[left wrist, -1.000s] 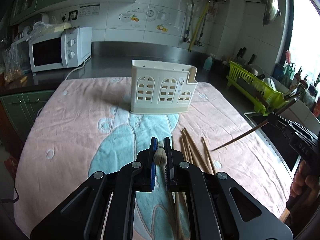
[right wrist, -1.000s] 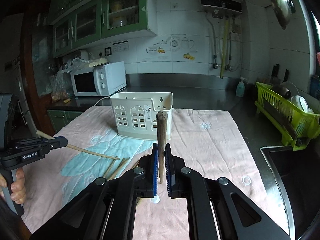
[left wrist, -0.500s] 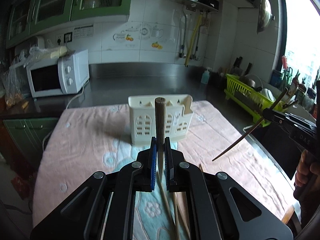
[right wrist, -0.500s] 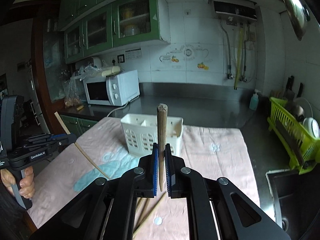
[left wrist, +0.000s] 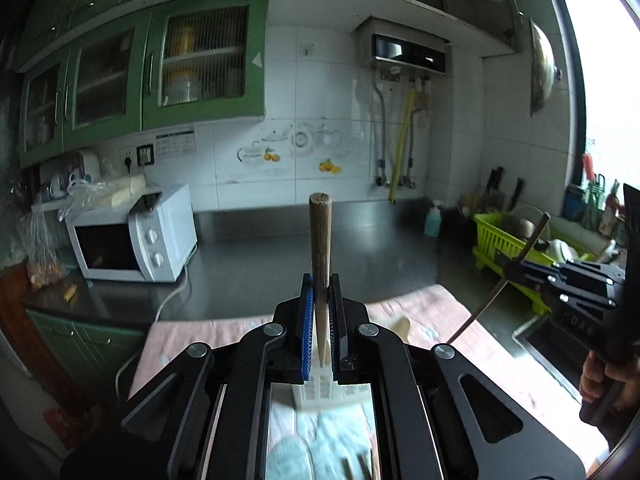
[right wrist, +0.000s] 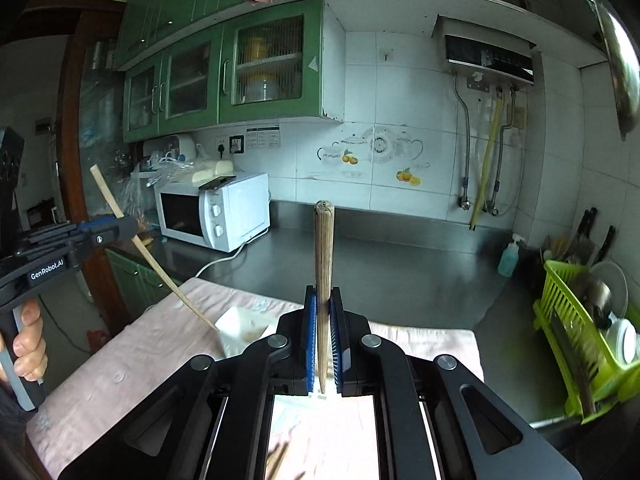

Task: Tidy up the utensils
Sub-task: 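Lift the held chopsticks upright and carry both over the white holder, then lower the chopsticks into the holder and open both tools, then move both open tools back down to the loose chopsticks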

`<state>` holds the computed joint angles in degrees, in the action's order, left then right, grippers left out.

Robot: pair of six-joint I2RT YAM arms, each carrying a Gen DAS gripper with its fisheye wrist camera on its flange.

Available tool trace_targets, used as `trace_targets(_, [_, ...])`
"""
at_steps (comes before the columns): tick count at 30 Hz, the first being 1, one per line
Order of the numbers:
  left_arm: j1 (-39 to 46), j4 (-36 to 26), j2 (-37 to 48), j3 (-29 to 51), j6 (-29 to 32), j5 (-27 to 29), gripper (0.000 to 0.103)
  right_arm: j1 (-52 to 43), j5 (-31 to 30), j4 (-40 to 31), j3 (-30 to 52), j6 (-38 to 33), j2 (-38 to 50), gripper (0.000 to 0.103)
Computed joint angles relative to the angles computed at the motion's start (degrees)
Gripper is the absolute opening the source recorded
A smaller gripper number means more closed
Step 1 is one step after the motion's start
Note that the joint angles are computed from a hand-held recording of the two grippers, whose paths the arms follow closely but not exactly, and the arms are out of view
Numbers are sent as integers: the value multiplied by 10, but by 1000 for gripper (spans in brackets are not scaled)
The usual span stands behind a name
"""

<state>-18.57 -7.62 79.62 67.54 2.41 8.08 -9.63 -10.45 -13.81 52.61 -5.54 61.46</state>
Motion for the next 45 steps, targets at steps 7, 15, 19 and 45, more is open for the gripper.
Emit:
trace_targets(7, [-3,7,117,91,-13,-15,6,0,1,58,48,11,121,7])
trace_targets(15, [3,6,192,116,-19,-19,6,12,12,87,63,14,220,7])
trace_targets(19, [10,-2,213,122,-19,-4,6,22,24,94,59,15,243,7])
trace_targets(45, [55,-7,-114,-186,-16,41,32,185,158,-133,-327,173,-308,39])
